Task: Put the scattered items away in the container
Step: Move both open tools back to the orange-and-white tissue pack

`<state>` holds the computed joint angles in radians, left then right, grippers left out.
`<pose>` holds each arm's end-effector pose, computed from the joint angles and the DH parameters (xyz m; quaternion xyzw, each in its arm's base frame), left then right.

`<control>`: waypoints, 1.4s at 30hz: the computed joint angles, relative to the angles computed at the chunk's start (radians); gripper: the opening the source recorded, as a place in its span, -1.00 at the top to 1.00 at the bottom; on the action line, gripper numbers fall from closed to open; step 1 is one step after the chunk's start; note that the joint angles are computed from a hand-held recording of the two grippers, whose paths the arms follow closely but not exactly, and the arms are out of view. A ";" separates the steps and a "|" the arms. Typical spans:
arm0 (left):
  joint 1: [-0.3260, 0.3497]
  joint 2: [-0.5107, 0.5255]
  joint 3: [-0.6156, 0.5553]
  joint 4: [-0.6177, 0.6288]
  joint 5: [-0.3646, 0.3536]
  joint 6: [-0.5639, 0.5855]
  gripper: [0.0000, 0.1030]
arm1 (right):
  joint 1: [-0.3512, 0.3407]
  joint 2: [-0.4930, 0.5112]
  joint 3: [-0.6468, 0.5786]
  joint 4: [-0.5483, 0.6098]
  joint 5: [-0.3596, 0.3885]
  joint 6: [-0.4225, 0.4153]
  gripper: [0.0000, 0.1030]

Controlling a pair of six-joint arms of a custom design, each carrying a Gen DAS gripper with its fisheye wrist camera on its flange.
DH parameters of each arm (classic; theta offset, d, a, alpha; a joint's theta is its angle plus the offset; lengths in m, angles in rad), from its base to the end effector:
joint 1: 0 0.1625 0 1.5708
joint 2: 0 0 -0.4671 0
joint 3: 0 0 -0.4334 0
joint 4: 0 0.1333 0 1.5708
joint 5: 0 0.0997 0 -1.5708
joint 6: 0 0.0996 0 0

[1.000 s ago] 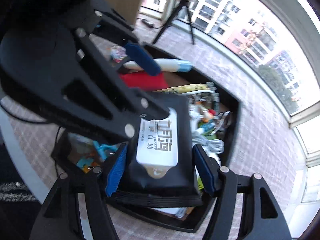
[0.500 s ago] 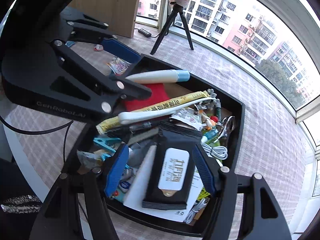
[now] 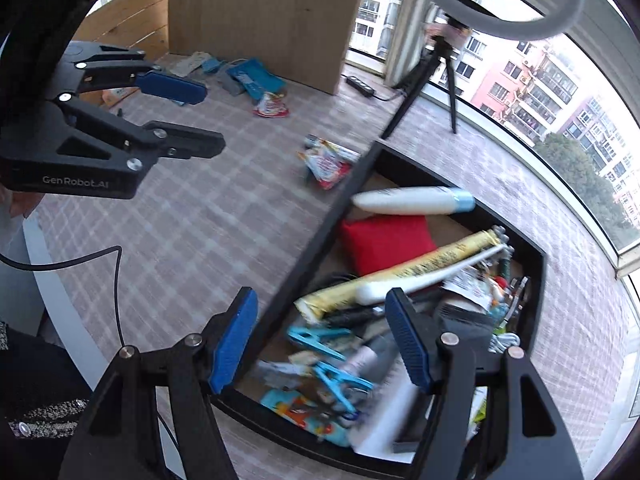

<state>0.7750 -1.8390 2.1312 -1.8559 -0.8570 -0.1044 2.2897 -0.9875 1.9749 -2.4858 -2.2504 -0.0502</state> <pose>-0.1400 -0.4150 0.4121 0.3187 0.8811 -0.1490 0.3160 0.4417 -0.3973 0.1062 0.3646 -0.8689 0.0771 0.3258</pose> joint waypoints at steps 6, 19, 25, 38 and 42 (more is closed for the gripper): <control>0.045 -0.096 -0.027 0.077 0.031 -0.020 -0.05 | 0.045 0.110 -0.077 -0.030 0.025 0.029 -0.27; 0.193 -0.209 -0.089 0.064 0.098 0.062 -0.05 | 0.100 0.298 -0.236 -0.086 0.068 0.122 -0.27; 0.284 -0.216 -0.111 -0.020 0.094 0.135 -0.05 | 0.101 0.359 -0.294 -0.108 0.088 0.168 -0.27; 0.603 -0.178 -0.167 -0.201 0.033 0.188 -0.05 | 0.070 0.433 -0.347 -0.192 0.100 0.222 -0.27; 0.665 -0.175 -0.153 -0.317 0.057 0.193 -0.05 | 0.063 0.484 -0.395 -0.238 0.132 0.191 -0.27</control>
<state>1.4401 -2.0140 1.9778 -2.1730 -0.7999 0.0884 2.3525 -0.5035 1.5796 -2.7237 -2.1183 0.1408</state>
